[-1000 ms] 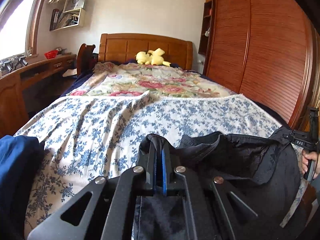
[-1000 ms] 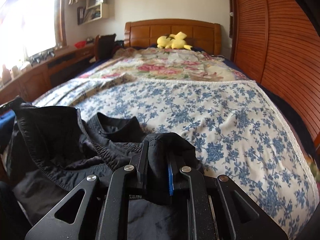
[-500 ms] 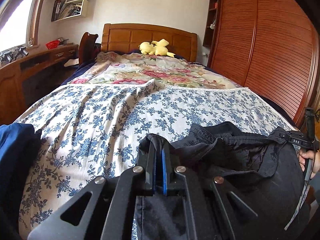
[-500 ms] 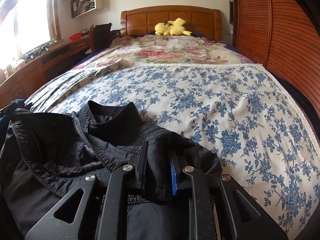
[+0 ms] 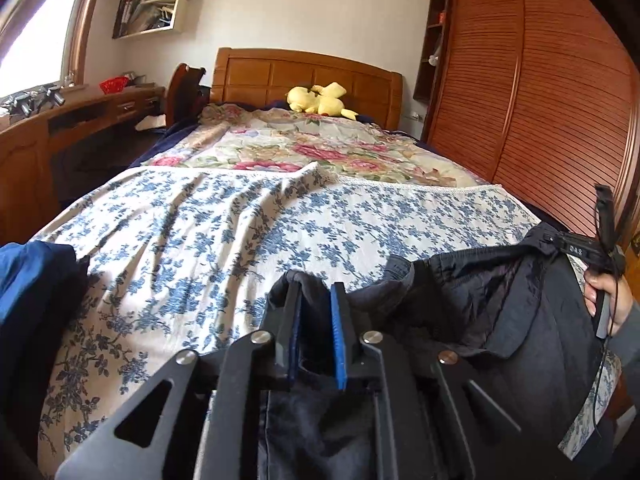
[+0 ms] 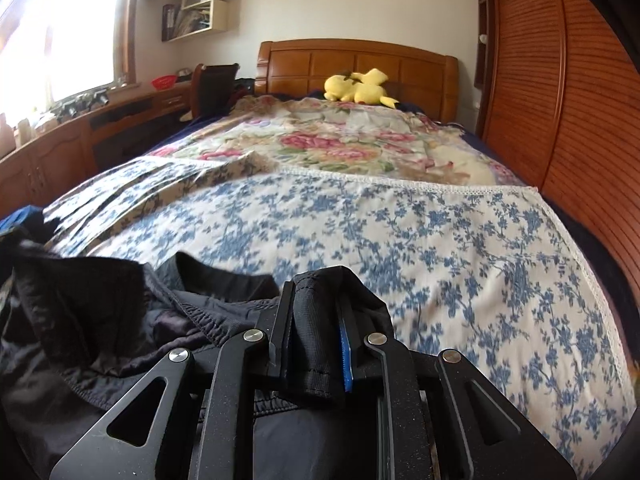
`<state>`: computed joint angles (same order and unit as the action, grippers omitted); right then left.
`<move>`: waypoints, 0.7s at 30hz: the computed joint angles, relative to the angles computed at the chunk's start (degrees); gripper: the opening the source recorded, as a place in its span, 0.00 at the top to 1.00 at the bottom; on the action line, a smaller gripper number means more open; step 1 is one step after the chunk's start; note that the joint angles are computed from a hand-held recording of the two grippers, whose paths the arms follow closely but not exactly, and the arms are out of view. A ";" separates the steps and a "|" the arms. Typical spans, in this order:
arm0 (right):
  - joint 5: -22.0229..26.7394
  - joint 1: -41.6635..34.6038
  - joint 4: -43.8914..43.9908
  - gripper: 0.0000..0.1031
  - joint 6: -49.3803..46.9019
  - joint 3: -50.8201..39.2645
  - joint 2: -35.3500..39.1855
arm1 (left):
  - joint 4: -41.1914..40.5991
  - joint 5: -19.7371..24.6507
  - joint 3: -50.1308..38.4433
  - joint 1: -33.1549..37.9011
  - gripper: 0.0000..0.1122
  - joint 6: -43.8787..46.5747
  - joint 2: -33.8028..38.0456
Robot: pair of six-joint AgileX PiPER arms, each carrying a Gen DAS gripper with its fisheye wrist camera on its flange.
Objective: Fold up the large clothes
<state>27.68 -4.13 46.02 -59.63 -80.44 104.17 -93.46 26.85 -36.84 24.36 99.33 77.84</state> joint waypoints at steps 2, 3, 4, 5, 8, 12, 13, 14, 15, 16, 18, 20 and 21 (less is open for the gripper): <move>0.50 0.12 -3.15 0.85 5.76 -4.20 2.97 | 0.66 1.35 0.15 0.77 0.86 -0.18 -0.15; 0.72 0.06 -4.17 0.85 8.04 -5.94 4.26 | 1.31 2.03 0.17 1.00 0.86 -0.26 -0.06; 0.59 0.01 -5.17 0.85 10.42 -7.46 5.43 | 1.25 2.09 0.26 1.00 0.86 -0.02 -0.04; 0.34 0.00 -6.82 0.85 13.41 -8.59 6.35 | 1.34 2.06 0.33 0.82 0.86 0.06 0.06; 0.31 0.10 -13.13 0.85 22.63 -12.04 8.95 | 1.29 1.93 0.47 -0.19 0.84 0.44 0.39; -0.29 0.35 -18.59 0.84 26.89 -12.38 9.85 | 1.32 1.85 0.92 -2.03 0.79 1.12 0.17; 0.15 0.24 -19.54 0.83 27.80 -12.27 9.77 | 1.53 2.04 0.95 -2.29 0.77 0.97 0.09; 0.86 0.15 -20.38 0.80 28.27 -12.35 9.79 | 1.60 2.34 1.00 -2.68 0.74 1.00 0.06; 1.71 0.12 -21.70 0.77 28.95 -12.36 9.74 | 1.70 2.59 1.04 -3.13 0.74 1.01 0.09; 2.28 0.03 -22.40 0.73 28.94 -11.97 9.41 | 1.90 2.65 0.99 -3.52 0.73 0.74 0.09; -0.65 -0.41 -21.91 0.45 27.27 -8.27 7.01 | 2.06 2.92 0.99 -4.09 0.72 0.54 0.15; -3.50 -1.86 -16.17 0.34 21.00 -4.72 4.40 | 2.33 3.10 1.03 -5.01 0.71 0.25 0.22; -3.66 -2.44 -14.63 0.33 19.21 -4.20 3.82 | 2.19 2.81 1.14 -5.69 0.71 0.37 0.22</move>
<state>24.02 -6.57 31.40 -40.42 -84.64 108.00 -91.28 29.66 -35.70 18.67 99.70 78.06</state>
